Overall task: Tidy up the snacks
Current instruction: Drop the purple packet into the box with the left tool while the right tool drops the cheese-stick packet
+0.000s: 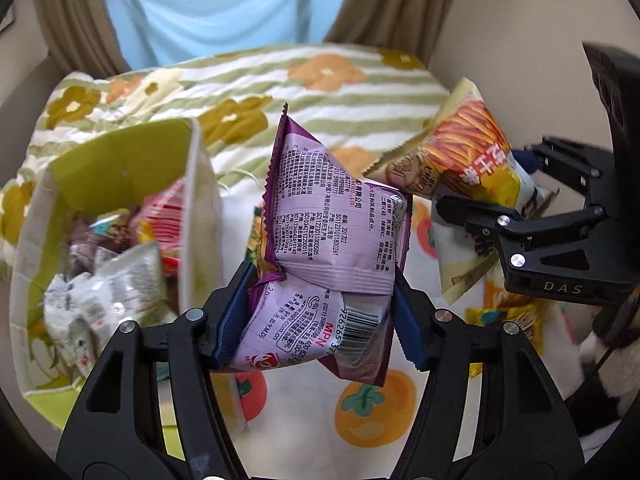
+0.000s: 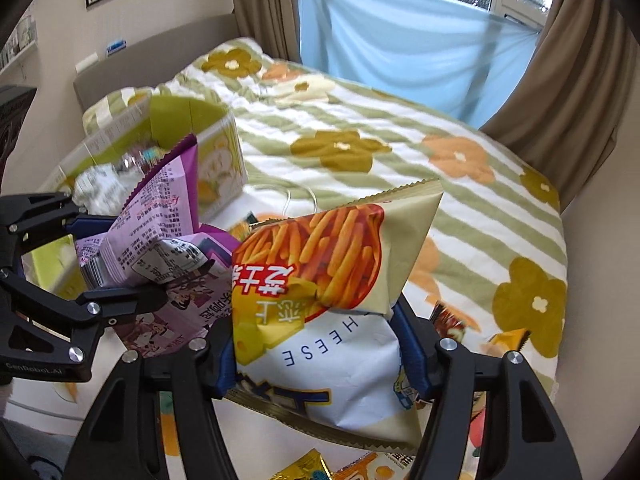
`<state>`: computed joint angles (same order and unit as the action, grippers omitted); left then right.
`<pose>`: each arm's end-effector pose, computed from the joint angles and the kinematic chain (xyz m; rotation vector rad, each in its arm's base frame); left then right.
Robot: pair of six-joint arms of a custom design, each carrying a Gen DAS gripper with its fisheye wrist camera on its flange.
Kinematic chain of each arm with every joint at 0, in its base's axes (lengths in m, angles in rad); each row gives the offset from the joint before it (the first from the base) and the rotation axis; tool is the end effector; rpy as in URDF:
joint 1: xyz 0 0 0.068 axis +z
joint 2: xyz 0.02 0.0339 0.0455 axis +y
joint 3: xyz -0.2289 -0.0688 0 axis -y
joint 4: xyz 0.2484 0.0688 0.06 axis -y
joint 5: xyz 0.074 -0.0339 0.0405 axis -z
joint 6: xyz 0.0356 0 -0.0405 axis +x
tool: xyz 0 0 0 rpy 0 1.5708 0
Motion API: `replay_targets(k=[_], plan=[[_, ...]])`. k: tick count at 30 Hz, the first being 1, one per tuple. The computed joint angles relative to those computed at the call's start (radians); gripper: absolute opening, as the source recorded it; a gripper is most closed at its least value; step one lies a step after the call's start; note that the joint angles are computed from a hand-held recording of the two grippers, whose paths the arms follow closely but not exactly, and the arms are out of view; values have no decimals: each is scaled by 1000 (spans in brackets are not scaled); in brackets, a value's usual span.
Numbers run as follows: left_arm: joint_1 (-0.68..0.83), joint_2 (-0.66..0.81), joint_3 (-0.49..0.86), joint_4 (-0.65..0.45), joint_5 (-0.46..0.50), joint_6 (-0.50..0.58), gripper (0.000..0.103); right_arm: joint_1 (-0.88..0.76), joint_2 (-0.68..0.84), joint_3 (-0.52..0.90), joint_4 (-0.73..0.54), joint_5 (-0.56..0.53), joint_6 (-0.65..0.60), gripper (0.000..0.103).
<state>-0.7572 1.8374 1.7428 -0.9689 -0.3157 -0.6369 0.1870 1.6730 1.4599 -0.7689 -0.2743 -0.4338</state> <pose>0.2879 -0.2569 0.2763 0.0483 2.5550 -0.1133 0.3509 0.0762 0.2573 -0.8683 2.3624 0.2506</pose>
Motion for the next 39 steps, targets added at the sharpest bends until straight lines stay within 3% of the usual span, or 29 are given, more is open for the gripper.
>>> replay_targets(k=[7, 16, 21, 27, 30, 31, 32, 39], plan=[[89, -231, -129, 27, 27, 7, 60, 62, -53, 103, -72, 44, 88, 61], [414, -484, -245, 13, 199, 258, 60, 249, -49, 213, -94, 182, 323, 61], [656, -498, -256, -17, 340, 428, 60, 384, 25, 289, -90, 261, 446, 61], [861, -376, -216, -8, 491, 612, 61, 520, 159, 416, -98, 342, 568, 61], [896, -308, -184, 7, 530, 661, 79, 568, 224, 479, -121, 370, 626, 61], [898, -292, -179, 16, 533, 666, 94, 581, 247, 500, -129, 378, 645, 61], [901, -283, -176, 23, 532, 669, 103, 589, 263, 513, -136, 384, 658, 61], [925, -326, -260, 51, 535, 686, 103, 612, 319, 551, -176, 401, 708, 61]])
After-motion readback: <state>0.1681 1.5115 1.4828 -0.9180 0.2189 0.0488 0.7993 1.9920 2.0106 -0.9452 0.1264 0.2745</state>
